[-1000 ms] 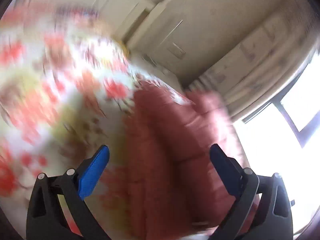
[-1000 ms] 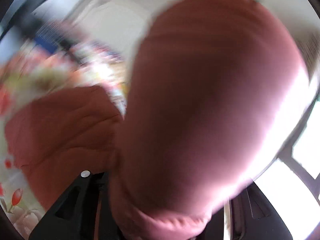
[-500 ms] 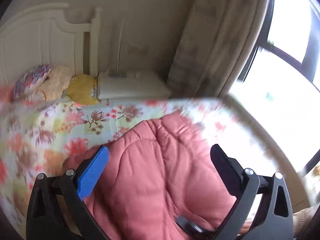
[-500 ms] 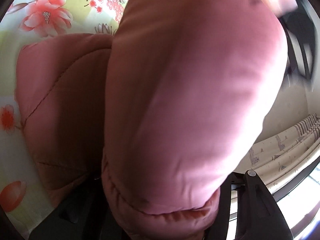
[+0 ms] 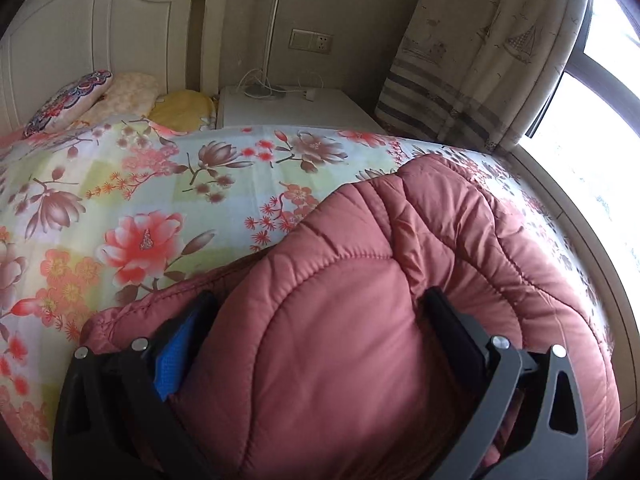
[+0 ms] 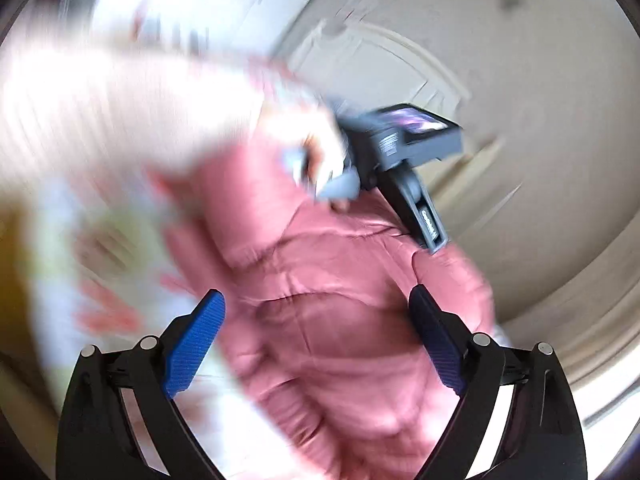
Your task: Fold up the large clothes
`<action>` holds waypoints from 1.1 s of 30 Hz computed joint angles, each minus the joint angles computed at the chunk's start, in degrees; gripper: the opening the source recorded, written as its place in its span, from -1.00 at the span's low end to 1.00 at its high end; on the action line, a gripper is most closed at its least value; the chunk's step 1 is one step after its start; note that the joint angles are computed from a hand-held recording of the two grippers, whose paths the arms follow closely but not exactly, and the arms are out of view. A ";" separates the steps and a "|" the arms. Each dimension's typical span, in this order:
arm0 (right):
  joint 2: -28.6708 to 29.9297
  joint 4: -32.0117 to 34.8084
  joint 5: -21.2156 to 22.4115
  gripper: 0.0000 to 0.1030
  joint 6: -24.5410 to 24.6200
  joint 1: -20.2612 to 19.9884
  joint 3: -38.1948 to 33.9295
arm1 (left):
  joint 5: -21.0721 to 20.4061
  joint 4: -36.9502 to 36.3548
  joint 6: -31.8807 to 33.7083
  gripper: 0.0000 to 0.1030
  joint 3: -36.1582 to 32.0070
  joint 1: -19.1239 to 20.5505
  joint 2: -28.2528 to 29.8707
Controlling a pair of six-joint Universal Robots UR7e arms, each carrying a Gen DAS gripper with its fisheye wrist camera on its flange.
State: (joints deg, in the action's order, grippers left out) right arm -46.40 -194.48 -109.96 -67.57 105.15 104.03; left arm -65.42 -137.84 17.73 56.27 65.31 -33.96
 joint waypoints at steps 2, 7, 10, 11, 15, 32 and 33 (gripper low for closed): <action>-5.92 8.85 7.54 0.34 11.71 -1.90 0.01 | 0.02 -0.04 0.42 0.96 -1.24 0.25 0.91; -6.10 7.98 7.71 0.32 26.69 -2.73 -6.10 | 5.62 -1.57 1.25 0.96 0.77 -1.44 -0.02; -0.80 17.07 4.43 0.35 26.21 -4.38 -11.25 | 18.67 -0.95 -0.74 0.96 2.56 -5.53 -1.62; 1.47 16.20 0.19 0.37 23.04 -4.01 -11.73 | 20.78 1.00 -5.49 0.95 3.29 -6.94 -3.57; 5.06 6.24 -4.19 0.38 14.39 -2.93 -10.46 | 9.60 -10.71 -7.72 0.96 14.07 -9.95 -12.44; -4.52 15.95 11.20 0.15 20.05 -6.27 -11.73 | 9.31 -17.38 -10.97 0.96 14.67 -2.34 -5.90; -3.92 15.13 11.09 0.11 20.70 -6.32 -13.69 | 9.39 -18.23 -10.80 0.96 15.16 -2.44 -5.99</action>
